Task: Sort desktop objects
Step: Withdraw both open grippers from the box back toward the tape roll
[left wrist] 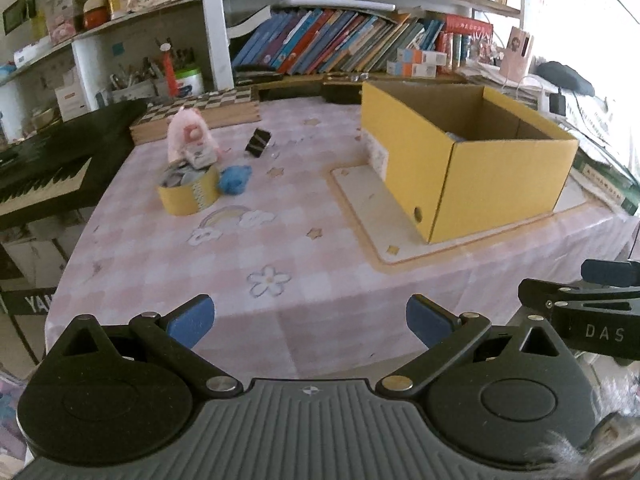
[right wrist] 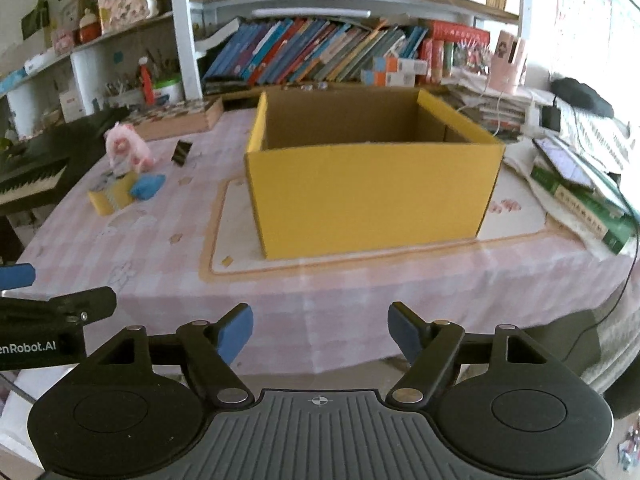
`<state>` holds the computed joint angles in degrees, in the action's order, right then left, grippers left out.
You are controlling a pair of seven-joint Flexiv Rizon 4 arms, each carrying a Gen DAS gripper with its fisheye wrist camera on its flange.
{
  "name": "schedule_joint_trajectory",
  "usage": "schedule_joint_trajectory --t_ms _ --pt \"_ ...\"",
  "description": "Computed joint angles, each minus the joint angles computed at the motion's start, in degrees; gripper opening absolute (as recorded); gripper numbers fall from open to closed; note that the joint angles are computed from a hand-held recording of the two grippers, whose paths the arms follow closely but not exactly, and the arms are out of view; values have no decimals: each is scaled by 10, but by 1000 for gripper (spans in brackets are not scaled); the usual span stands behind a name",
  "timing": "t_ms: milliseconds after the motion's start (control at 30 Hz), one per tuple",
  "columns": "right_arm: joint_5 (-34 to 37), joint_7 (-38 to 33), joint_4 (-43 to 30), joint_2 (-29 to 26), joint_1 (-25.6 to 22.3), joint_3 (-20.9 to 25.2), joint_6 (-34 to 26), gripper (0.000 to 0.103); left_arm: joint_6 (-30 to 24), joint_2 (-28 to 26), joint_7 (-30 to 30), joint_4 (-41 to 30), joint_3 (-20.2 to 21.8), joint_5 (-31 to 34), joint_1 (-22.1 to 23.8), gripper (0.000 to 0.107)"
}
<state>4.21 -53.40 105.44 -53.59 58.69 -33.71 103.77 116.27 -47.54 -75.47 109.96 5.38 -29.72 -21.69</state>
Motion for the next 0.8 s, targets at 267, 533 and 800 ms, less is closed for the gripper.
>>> schedule_joint_trajectory --t_ms 267,533,800 --pt "-11 8 2 4 17 11 -11 82 8 14 -7 32 -15 35 35 103" --pt "-31 14 -10 2 22 19 -21 83 18 22 -21 56 -21 57 59 103" --pt "-50 8 -30 -4 28 19 -20 85 49 28 -39 72 -24 65 82 103"
